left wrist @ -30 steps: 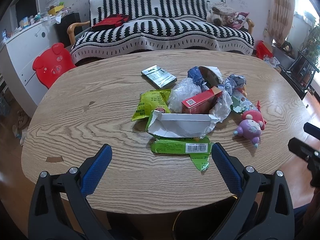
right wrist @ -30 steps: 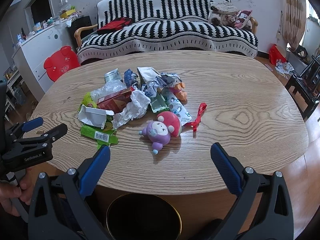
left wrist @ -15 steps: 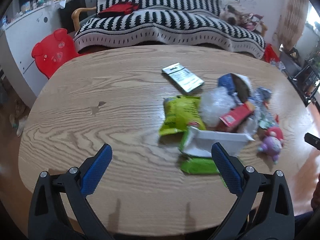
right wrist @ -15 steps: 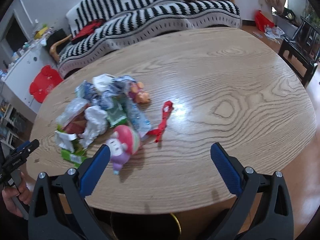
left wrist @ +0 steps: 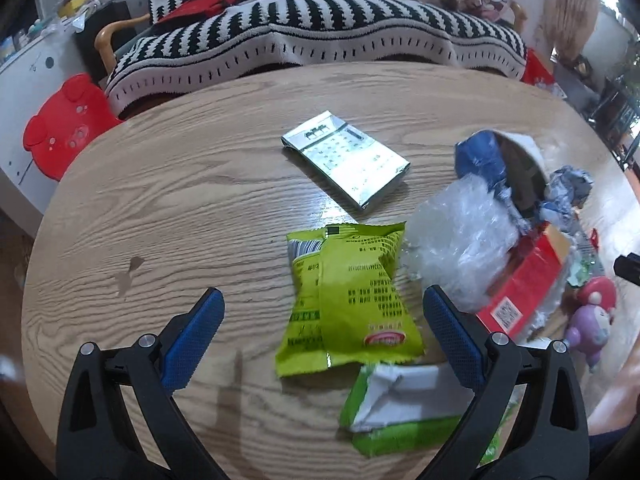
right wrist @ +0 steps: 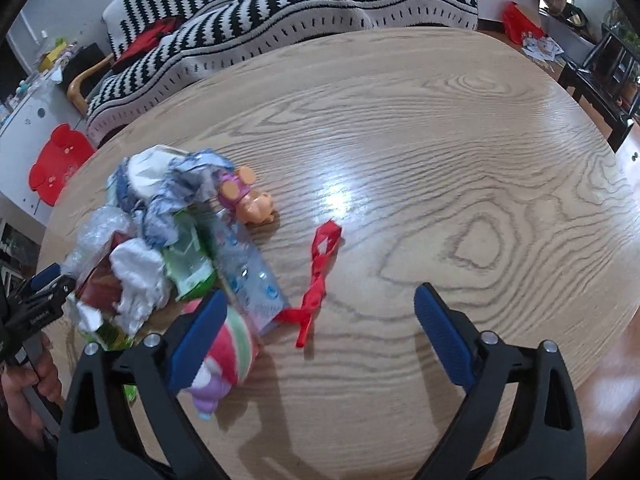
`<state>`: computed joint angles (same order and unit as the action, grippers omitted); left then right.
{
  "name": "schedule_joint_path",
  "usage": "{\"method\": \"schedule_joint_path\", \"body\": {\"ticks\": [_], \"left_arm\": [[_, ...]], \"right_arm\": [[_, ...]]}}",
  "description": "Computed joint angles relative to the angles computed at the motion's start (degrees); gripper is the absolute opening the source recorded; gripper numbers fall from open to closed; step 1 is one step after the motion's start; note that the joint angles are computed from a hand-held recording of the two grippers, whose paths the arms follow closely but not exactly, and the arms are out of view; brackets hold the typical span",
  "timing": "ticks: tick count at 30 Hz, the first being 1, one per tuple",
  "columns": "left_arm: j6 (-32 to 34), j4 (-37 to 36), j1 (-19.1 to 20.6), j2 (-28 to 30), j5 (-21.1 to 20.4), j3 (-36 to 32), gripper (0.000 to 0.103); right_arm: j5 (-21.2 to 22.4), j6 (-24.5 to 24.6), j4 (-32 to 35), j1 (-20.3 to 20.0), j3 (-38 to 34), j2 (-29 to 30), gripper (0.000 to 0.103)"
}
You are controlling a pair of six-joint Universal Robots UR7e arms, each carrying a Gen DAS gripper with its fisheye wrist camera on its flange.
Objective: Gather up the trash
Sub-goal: 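Grasp the green snack bag with the left tool while the right tool grasps the red strip, then carry the green bag and red strip over the black bin and release both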
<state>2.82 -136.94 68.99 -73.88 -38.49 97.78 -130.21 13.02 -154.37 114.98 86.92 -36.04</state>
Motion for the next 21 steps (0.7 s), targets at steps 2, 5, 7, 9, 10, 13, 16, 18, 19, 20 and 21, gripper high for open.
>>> {"method": "schedule_joint_path", "body": {"ticks": [2,5,7,9,10,13,16,18,19,20,21], "left_arm": [[1.20,-1.46,0.40,0.81,0.92,0.03,0.097],[2.17,-3.19,1.62,1.83,0.14,-0.97,0.097],[1.49,-3.10,2.10,2.12,0.00,-1.61,0.097],[1.79,-3.42,2.21,2.31,0.64,-1.77,0.096],[1.96,-3.56,2.24,2.32,0.70,-1.81,0.096],[1.88,-3.98,2.18,1.92,0.06,-1.49,0.078],[0.54,-3.58,1.95,1.42,0.09,-1.17,0.056],[0.28,-4.96,1.65,0.97,0.46,-0.76,0.053],[0.25,-5.79,1.51,0.58,0.60,-0.40,0.053],[0.34,-6.87,1.31,0.34,0.82,-0.22,0.052],[0.35,-7.91,1.03,-0.07,1.15,0.00,0.052]], "right_arm": [[-1.16,0.15,0.90,-0.19,-1.10,0.83,0.084],[-1.55,1.21,1.89,-1.08,-2.26,1.52,0.079],[-2.11,1.27,2.71,-1.52,-3.23,2.23,0.073],[-3.28,0.65,2.68,-1.58,-4.15,3.09,0.065],[-4.70,-0.05,2.93,-1.40,-4.63,3.57,0.062],[-5.55,-2.28,2.15,-1.24,-4.93,4.10,0.027],[-4.32,-1.71,1.63,-1.34,-3.83,3.01,0.012],[-4.42,-2.29,0.06,-1.06,-2.99,2.32,0.011],[-4.66,-2.73,-1.19,-0.90,-2.54,1.90,0.011],[-4.52,-3.05,-1.97,-0.79,-2.18,1.55,0.011],[-4.37,-3.36,-2.94,-0.70,-1.68,1.06,0.011]]}}
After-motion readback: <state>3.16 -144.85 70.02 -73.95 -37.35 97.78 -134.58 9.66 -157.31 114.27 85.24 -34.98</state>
